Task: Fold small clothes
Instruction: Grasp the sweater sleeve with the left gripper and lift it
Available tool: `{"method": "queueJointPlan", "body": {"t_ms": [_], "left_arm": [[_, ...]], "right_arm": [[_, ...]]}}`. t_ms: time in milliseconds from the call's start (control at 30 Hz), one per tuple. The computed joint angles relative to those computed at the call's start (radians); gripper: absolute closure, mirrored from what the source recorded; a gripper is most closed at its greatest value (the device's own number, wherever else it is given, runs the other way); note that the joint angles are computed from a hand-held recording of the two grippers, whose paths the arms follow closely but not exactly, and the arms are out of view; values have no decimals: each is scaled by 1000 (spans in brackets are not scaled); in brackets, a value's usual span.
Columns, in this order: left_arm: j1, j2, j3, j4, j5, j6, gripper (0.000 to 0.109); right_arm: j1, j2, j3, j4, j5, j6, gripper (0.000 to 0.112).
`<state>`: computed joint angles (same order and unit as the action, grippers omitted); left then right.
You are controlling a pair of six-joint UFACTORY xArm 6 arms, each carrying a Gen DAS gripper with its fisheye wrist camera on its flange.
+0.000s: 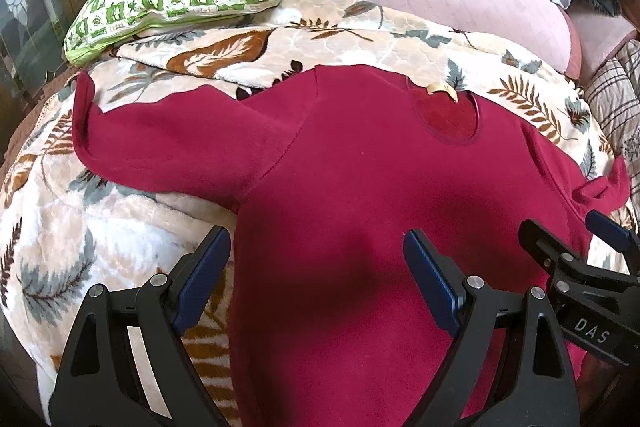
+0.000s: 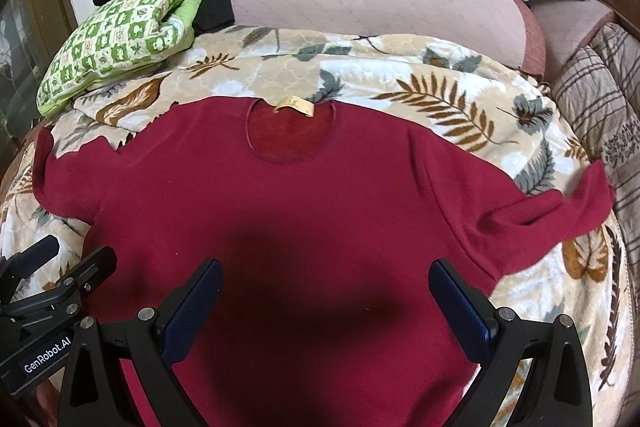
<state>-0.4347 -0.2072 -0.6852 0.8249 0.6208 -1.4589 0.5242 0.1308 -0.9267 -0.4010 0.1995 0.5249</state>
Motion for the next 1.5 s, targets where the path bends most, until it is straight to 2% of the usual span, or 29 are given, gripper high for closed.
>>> {"method": "queueJointPlan", "body": {"t_ms": [267, 400, 467, 533, 567, 633, 800, 967, 1100, 1133, 1167, 1200, 1233, 1300, 1367, 1433, 1500], "left_arm": [[38, 4, 6, 7, -17, 4, 20], [100, -35, 44, 2, -60, 26, 20], [136, -68, 64, 23, -43, 31, 20], [180, -108, 87, 39, -24, 39, 20], [197, -125, 98, 45, -18, 42, 20], [262, -167, 118, 56, 0, 71, 20], [471, -186, 111, 105, 45, 130, 20], [707, -70, 52, 58, -71, 206, 20], [801, 33, -8, 61, -103, 209, 20], [811, 55, -23, 63, -102, 214, 22], [831, 88, -42, 68, -113, 221, 29], [848, 114, -54, 49, -133, 245, 49], [864, 135, -62, -12, -152, 298, 76], [905, 142, -34, -192, -254, 426, 101], [911, 110, 6, -269, -324, 481, 101], [885, 50, 37, -265, -339, 497, 102], [828, -29, 75, -333, -380, 568, 104]], "right_arm": [[15, 42, -36, 54, 9, -36, 10], [26, 67, -66, 72, 18, -57, 10], [34, 78, -80, 89, 15, -78, 10], [52, 91, -88, 203, -9, -189, 11], [61, 96, -89, 264, -28, -242, 15], [80, 113, -103, 363, -48, -321, 24], [110, 166, -173, 371, -24, -314, 24], [133, 201, -221, 407, 20, -362, 24], [141, 220, -244, 400, 43, -376, 24], [141, 226, -251, 397, 50, -379, 24], [141, 228, -253, 397, 53, -381, 24], [140, 230, -256, 394, 55, -382, 24], [139, 233, -259, 392, 58, -381, 24], [135, 237, -263, 400, 62, -387, 24], [132, 238, -264, 412, 60, -393, 24], [127, 233, -256, 442, 55, -415, 24], [118, 221, -239, 445, 44, -413, 24]]}}
